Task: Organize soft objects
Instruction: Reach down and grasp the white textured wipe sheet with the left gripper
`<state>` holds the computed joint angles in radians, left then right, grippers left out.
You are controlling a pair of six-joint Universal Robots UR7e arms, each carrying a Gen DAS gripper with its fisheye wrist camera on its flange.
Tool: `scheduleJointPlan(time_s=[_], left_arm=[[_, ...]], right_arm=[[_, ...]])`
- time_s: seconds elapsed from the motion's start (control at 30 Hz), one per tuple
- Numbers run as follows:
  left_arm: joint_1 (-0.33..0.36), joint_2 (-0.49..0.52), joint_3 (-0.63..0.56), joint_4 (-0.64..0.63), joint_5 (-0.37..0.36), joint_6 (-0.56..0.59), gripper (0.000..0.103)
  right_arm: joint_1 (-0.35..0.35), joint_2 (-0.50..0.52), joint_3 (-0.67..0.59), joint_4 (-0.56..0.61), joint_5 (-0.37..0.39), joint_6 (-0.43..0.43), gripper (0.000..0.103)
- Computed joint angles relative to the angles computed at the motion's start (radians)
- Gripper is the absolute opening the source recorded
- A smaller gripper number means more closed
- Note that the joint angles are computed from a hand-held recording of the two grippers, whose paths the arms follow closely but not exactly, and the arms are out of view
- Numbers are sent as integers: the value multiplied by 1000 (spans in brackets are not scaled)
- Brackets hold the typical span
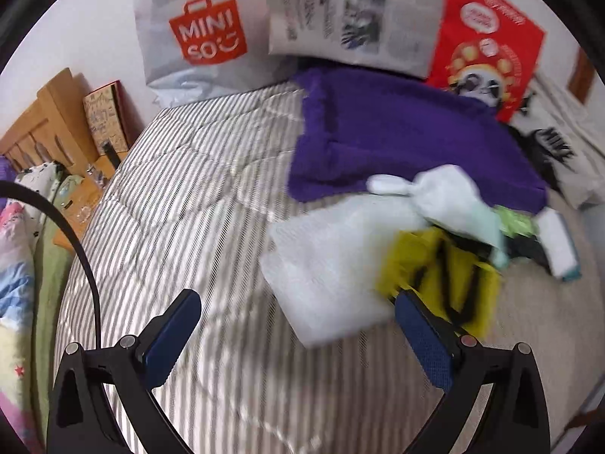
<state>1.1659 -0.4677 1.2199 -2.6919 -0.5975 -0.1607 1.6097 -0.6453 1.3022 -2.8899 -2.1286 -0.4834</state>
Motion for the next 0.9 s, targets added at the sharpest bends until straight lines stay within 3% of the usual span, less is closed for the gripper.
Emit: scheduleJointPlan(time_s=[0.13, 0.27, 0.33, 0.43, 0.7, 0.77, 0.8, 0.9], left_arm=[[32, 65, -141, 104, 20, -20, 103], [61, 108, -235, 197, -53, -53, 103], [58, 119, -240, 176, -54, -42, 103], [57, 116, -233, 158, -128, -21, 103], [30, 164, -290, 261, -62, -75, 103], [28, 186, -313, 239, -42, -45, 103], [25, 189, -305, 206, -39, -18, 100], [22, 169, -245, 85, -72, 64, 76]], right_arm=[[-9, 28, -50, 51, -2, 15, 103], [-16, 60, -102, 100, -4, 15, 103], [-20, 76, -130, 127, -1, 19, 103], [-26, 91, -160, 157, 16, 23, 103], [-37, 129, -222, 221, 28, 37, 103], [-38, 131, -226, 228, 28, 40, 103], [-39, 131, -226, 228, 31, 40, 103], [-41, 126, -219, 218, 29, 39, 103]])
